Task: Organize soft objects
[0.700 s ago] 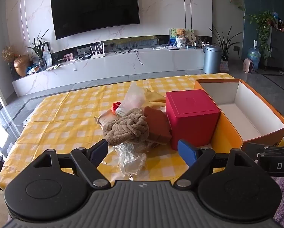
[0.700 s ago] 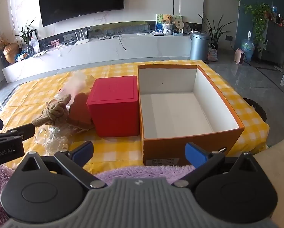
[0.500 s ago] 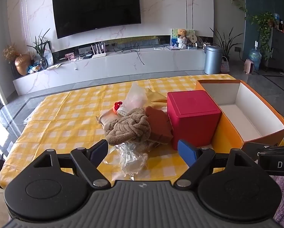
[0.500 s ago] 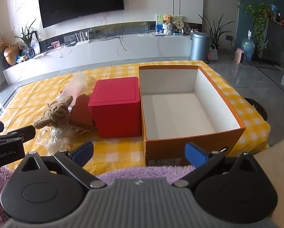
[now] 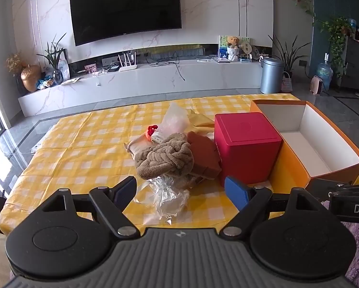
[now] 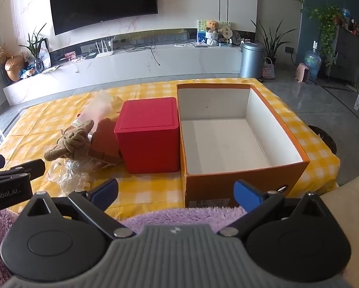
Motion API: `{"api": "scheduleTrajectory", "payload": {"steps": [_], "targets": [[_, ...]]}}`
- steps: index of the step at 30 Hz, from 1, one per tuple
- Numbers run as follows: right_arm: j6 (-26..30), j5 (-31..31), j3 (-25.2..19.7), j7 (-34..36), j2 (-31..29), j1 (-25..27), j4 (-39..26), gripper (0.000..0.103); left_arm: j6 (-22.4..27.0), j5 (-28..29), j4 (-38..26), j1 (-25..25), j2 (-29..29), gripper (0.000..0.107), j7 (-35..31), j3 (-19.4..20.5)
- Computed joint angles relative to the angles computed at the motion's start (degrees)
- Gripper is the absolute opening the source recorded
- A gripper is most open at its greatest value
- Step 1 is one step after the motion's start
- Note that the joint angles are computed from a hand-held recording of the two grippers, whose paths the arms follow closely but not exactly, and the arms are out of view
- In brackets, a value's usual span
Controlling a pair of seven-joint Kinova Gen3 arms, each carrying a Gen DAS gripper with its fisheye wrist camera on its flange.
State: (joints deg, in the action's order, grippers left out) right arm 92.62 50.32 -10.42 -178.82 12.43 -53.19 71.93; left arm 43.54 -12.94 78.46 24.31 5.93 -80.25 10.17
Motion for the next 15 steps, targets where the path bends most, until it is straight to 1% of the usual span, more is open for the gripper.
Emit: {"api": "scheduleTrajectory", "payload": {"steps": [12,15], "targets": [[0.3,0.3,0.0,-0.5,0.1,-0.4,0.2,0.1,0.0,0.0,0.3,0.0,-0.1,0.097,0.3,0.0],[0.5,0.4,-0.1,-0.8,0.0,-0.5,0.4,0.1,-0.2,-0.8,0.6,0.3,0.0,0.097,0.8,0.0]]}}
